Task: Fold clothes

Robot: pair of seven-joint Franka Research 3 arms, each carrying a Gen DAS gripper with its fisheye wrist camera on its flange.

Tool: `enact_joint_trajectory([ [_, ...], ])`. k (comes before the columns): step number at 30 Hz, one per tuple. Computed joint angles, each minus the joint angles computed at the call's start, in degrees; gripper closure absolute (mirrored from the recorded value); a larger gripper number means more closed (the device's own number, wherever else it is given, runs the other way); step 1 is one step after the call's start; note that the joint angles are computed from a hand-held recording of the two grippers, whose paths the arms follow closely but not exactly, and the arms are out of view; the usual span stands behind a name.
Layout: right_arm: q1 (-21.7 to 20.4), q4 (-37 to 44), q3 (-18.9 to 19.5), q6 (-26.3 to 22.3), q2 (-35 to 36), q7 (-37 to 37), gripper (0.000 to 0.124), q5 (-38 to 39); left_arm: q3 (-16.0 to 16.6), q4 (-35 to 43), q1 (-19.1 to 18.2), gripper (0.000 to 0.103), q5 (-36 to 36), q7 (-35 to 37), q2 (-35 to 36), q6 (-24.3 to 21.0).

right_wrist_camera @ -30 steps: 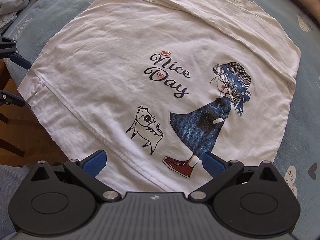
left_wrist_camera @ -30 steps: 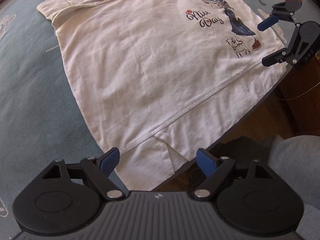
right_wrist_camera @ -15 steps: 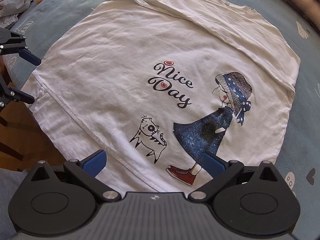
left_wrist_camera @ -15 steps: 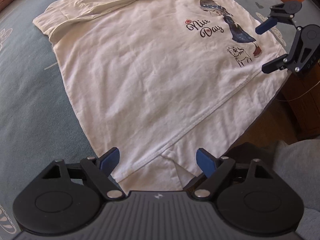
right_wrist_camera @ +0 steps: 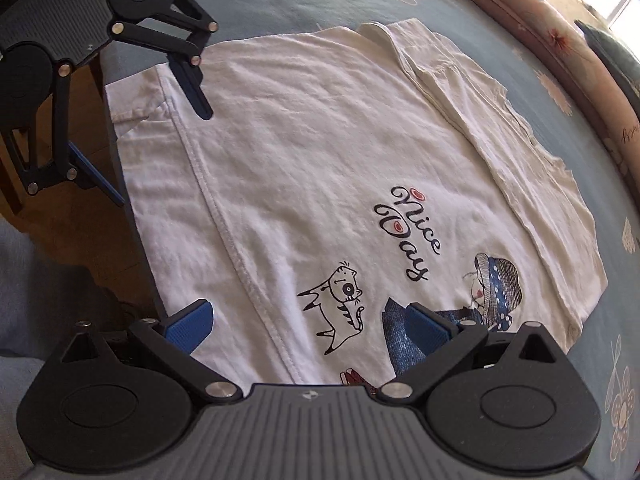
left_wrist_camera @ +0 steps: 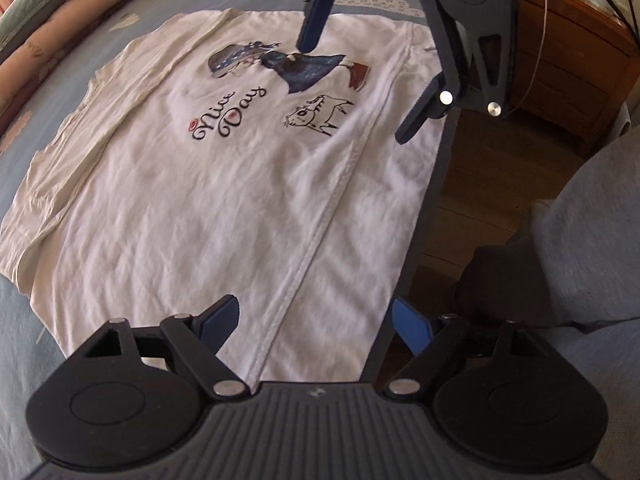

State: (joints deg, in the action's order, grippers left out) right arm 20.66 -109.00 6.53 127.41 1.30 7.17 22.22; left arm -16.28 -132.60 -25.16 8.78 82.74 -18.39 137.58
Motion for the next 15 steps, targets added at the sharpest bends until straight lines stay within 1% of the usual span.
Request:
enact_joint_trajectory([
  [2, 0.0, -1.3, 0.1, 0.1, -0.8, -3.7, 0.021, 1.3, -1.5, 0.1, 0.5, 0.019, 3.5, -0.9, 1.4, 2.2],
  [5, 0.1, -2.0, 0.1, 0.3, -1.2, -3.7, 0.021, 2.2, -2.9, 0.2, 0.9, 0.019, 8.5, -2.6, 3.2, 4.4],
  [7, 0.1, -2.2, 0.0, 0.7, -1.1, -2.2, 0.021, 2.3, -3.0, 0.4, 0.5, 0.019, 9.8, -2.3, 4.0, 5.1],
  [9, 0.1, -2.3, 0.0, 1.3, -1.0, -1.0, 0.021, 2.4, -3.5, 0.4, 0.8, 0.019, 12.4, -3.5, 4.4, 5.5],
  [11, 0.1, -2.7, 0.0, 2.5, -1.1, -0.6, 0.021, 3.0, -3.4, 0.6, 0.7, 0.017, 13.5, -3.8, 4.6, 5.6],
  [15, 0.0, -2.6, -0.1, 3.1, -1.0, 0.2, 0.021, 3.5, -3.5, 1.0, 0.9, 0.017, 16.0, -4.5, 4.6, 6.0],
])
